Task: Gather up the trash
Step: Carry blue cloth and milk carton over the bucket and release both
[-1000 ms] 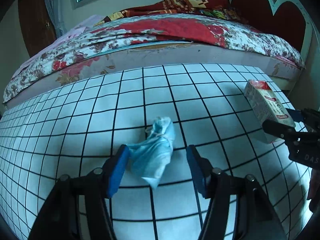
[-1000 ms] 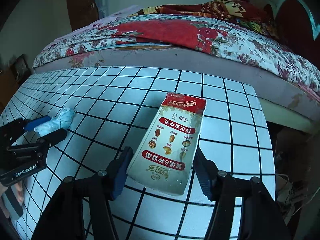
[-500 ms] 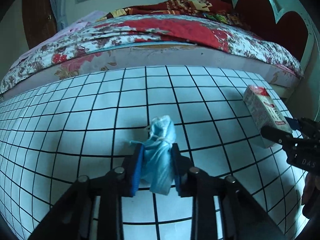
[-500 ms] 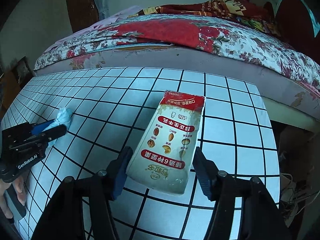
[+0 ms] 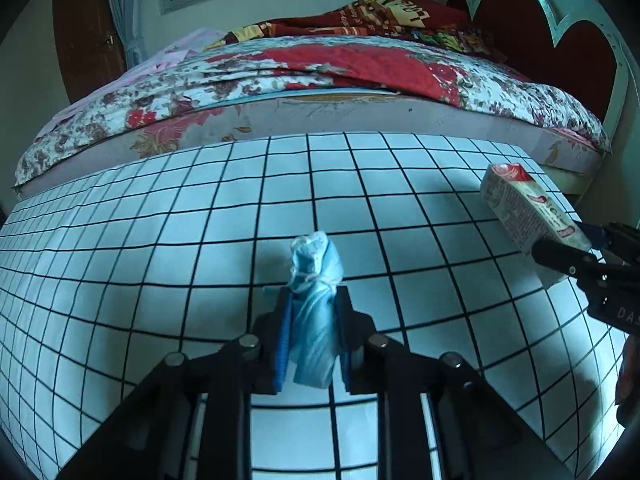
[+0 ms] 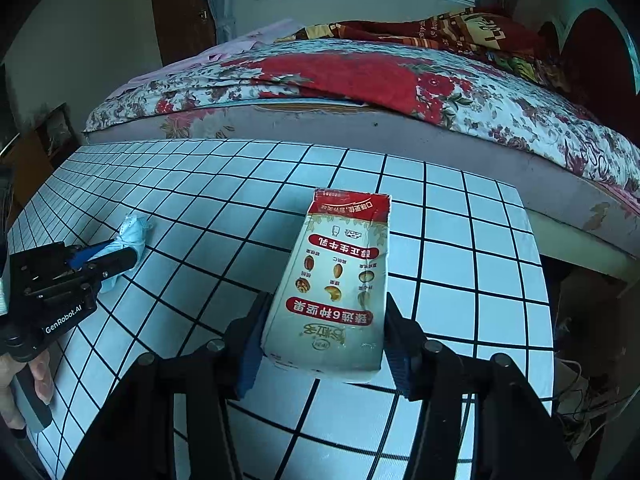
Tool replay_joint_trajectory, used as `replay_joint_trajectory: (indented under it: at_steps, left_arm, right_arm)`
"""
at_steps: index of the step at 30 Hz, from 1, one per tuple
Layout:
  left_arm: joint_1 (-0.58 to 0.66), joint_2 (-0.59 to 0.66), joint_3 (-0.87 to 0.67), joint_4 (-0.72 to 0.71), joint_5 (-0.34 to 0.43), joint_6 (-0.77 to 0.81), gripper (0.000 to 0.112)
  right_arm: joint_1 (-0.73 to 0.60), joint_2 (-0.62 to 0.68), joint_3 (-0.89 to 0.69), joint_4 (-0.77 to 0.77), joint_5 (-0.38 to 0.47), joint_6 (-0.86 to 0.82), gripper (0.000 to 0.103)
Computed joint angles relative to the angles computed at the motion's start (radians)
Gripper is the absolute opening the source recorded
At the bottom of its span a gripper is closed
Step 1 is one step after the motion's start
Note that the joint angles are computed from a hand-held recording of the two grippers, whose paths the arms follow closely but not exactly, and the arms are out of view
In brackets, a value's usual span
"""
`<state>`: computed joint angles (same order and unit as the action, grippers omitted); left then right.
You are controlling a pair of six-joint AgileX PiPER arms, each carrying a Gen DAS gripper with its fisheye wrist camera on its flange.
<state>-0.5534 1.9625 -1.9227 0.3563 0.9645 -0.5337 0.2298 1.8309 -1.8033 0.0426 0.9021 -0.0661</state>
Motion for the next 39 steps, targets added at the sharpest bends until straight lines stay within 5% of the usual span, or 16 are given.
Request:
replay_joint_trajectory:
  at_steps: [19,39]
  left_arm:
    - [-0.149,-0.257,0.236,0.161,0.035,-0.16,0.02]
    - [-0.524,-0.441,0.307,0.376,0.196,-0.397,0.02]
  right_arm:
    - [0.132,-0.339,0.259,-0.167,-0.006,0.133,0.054]
    - [0.39,-0.768,0.443,-0.44,0.2,0.41,0.053]
